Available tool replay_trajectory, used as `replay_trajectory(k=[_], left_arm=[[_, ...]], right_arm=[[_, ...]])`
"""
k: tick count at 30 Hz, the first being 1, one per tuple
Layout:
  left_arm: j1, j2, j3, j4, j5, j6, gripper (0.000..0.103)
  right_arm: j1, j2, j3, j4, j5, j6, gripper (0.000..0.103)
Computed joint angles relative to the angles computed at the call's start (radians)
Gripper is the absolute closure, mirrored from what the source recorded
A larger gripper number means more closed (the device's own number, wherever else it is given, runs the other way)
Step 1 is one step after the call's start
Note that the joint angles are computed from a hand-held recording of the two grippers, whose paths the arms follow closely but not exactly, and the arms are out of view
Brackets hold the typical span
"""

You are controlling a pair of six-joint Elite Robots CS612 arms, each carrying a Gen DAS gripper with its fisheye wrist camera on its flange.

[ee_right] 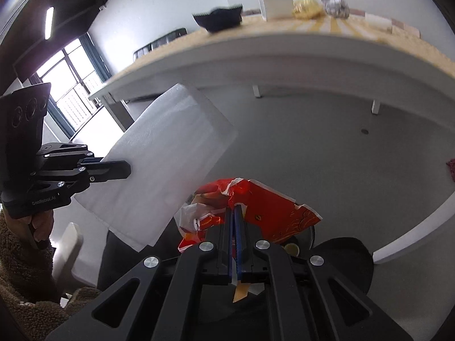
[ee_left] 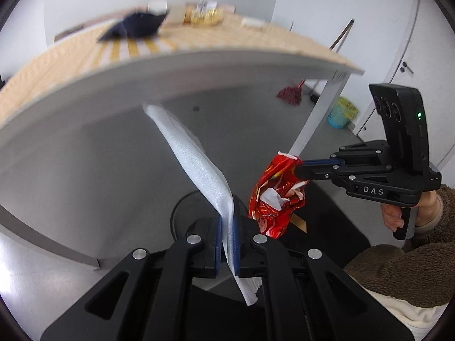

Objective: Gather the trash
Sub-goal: 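Carry the foam sheet and red wrapper with both grippers over the wastebasket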

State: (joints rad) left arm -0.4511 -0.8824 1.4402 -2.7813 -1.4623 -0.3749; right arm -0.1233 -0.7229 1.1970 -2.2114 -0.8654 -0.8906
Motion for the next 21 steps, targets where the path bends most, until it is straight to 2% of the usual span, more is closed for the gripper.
replay_trajectory(k=[7,12,15,21], left_arm=[[0.041,0.096,-0.092,0.108,-0.108,-0.038,0.096],[0.067,0.178,-0.2,0.252,-0.167,-0.044,0.096],[0.08,0.22,-0.254,0.296,-0.226,-0.04,0.096],[0.089,0.29,-0.372,0.456,-0.232,-0.007,0.096]], right_arm=[[0.036,0.091,-0.111,0.055,-0.108,0.033,0.097],[0.057,0.147,-0.17,0.083,-0.18,0.042,0.097],[0.071,0.184,-0.219,0.123,-0.229,0.038,0.097],[0.093,0.247,-0.319,0.198,-0.271,0.043,0.097]])
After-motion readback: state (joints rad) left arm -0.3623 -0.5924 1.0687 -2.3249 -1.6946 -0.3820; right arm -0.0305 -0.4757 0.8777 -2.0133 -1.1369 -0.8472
